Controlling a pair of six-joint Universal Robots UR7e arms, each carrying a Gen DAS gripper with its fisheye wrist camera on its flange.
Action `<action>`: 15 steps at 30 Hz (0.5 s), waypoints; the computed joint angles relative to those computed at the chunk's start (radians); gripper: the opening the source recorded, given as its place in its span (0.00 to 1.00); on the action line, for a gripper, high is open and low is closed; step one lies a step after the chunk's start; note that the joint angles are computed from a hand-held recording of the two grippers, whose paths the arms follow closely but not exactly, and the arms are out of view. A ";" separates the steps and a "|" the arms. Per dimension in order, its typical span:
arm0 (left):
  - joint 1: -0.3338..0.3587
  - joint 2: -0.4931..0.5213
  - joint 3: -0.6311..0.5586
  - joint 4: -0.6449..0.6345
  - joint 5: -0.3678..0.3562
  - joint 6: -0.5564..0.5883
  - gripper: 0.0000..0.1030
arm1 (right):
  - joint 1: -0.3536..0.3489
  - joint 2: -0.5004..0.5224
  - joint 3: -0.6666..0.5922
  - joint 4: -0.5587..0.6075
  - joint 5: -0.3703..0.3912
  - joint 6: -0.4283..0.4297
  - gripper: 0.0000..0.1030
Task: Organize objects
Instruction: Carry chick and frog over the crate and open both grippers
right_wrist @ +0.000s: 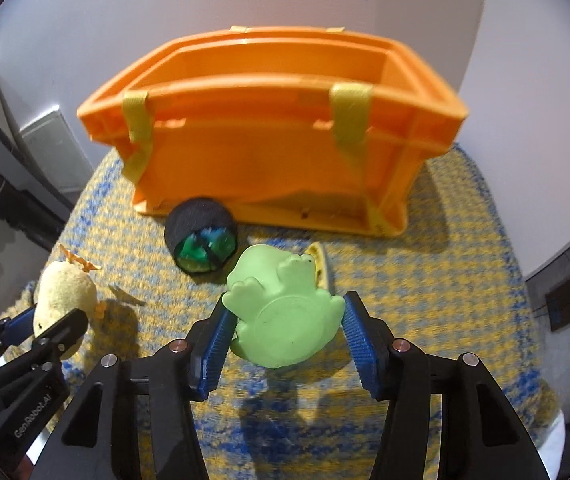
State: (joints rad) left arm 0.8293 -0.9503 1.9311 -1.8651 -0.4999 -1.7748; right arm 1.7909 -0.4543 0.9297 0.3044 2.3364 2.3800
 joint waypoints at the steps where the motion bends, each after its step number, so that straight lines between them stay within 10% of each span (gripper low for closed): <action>1: -0.003 0.003 -0.012 0.010 0.006 0.003 0.43 | 0.001 0.008 -0.033 0.018 -0.005 0.001 0.52; 15: -0.011 0.030 -0.125 0.078 0.063 0.066 0.43 | 0.027 -0.064 -0.010 -0.002 -0.036 0.010 0.53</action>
